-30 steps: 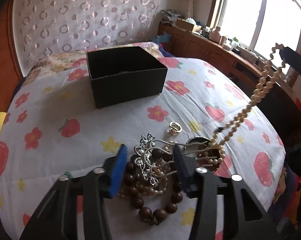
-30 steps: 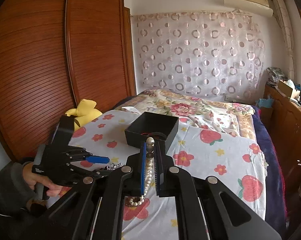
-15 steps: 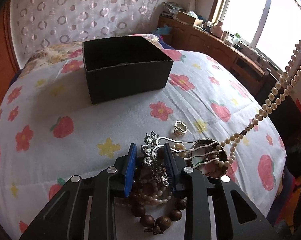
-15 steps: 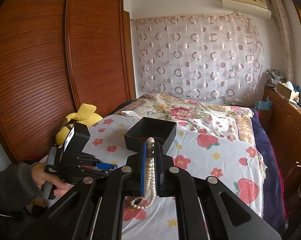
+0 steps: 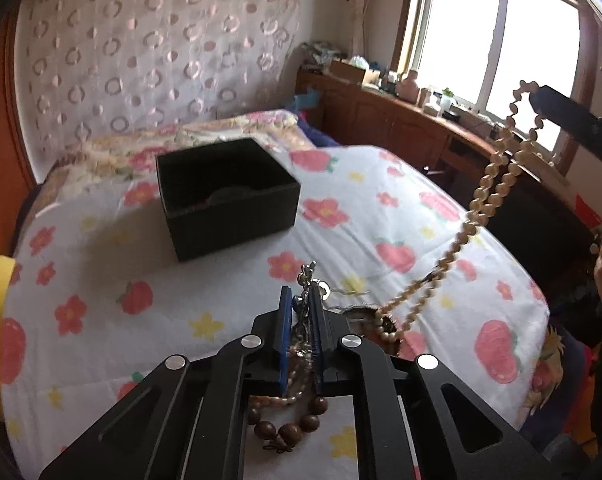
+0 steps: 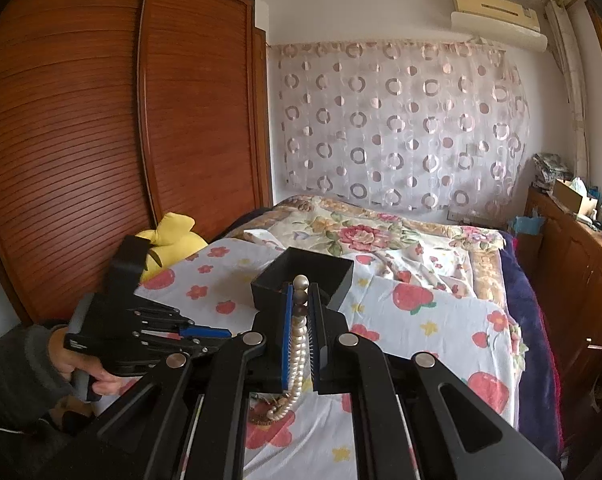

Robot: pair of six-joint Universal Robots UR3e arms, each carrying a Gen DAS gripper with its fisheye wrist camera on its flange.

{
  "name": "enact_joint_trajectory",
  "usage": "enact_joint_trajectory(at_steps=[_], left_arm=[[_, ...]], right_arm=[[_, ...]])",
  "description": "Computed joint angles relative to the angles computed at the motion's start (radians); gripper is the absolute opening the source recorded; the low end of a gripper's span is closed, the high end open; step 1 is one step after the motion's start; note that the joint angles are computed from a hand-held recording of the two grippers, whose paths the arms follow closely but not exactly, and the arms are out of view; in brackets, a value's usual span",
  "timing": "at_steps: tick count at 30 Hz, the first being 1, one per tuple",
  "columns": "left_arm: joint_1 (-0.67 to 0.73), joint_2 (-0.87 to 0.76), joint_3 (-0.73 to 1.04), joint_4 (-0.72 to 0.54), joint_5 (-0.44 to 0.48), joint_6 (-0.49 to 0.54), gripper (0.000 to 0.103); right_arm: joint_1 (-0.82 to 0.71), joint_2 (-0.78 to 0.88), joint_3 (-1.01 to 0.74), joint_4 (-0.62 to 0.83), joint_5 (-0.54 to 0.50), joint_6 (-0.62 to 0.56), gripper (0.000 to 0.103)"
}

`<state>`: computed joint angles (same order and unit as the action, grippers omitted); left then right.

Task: Organize jewelry
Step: 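Carry the pearl necklace into the black box with the right gripper while the left carries the hairpin over it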

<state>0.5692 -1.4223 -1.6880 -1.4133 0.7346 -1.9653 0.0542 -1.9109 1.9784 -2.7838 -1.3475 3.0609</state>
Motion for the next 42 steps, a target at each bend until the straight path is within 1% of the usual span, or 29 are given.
enact_joint_trajectory(at_steps=[4,6,9,12,14,18,20,24,26,30,32,35,39,41,42], left_arm=[[0.011,0.020,0.011,-0.014,-0.021,0.007,0.007],[0.023,0.025,0.008,-0.016,-0.032,0.009,0.007],[0.049,0.030,0.034,-0.060,-0.067,0.015,0.007],[0.067,0.020,0.072,-0.068,-0.099,-0.006,0.007],[0.065,0.007,0.096,-0.043,-0.108,-0.038,0.007],[0.042,-0.034,0.139,0.072,-0.102,-0.139,0.007],[0.031,-0.052,0.150,0.138,-0.094,-0.191,0.007],[0.015,-0.100,0.189,0.220,-0.076,-0.262,0.007],[0.006,-0.127,0.211,0.258,-0.062,-0.299,0.007],[-0.004,-0.182,0.262,0.300,-0.047,-0.350,0.007],[-0.010,-0.210,0.291,0.315,-0.039,-0.372,0.007],[-0.018,-0.239,0.320,0.331,-0.029,-0.393,0.007],[-0.025,-0.264,0.345,0.342,-0.020,-0.409,0.007],[-0.031,-0.273,0.352,0.351,-0.012,-0.418,0.008],[-0.034,-0.276,0.352,0.357,-0.008,-0.423,0.008]], right_arm=[[0.003,0.004,-0.037,0.007,0.004,-0.009,0.008],[0.014,0.013,-0.064,0.012,-0.010,-0.012,0.008],[0.023,0.025,-0.097,0.020,-0.026,-0.018,0.008],[0.039,0.064,-0.147,0.024,-0.050,-0.025,0.008],[0.052,0.106,-0.199,0.028,-0.068,-0.029,0.008],[0.063,0.181,-0.293,0.032,-0.086,-0.032,0.008],[0.072,0.241,-0.375,0.048,-0.098,-0.037,0.008],[0.082,0.353,-0.539,0.095,-0.101,-0.031,0.008],[0.092,0.429,-0.651,0.130,-0.111,-0.039,0.008],[0.121,0.606,-0.919,0.245,-0.167,-0.051,0.008],[0.124,0.693,-1.055,0.322,-0.178,-0.049,0.008],[0.128,0.791,-1.205,0.409,-0.206,-0.051,0.008],[0.136,0.887,-1.323,0.482,-0.236,-0.059,0.008],[0.141,0.918,-1.338,0.495,-0.252,-0.064,0.008],[0.138,0.919,-1.319,0.489,-0.244,-0.060,0.008]])
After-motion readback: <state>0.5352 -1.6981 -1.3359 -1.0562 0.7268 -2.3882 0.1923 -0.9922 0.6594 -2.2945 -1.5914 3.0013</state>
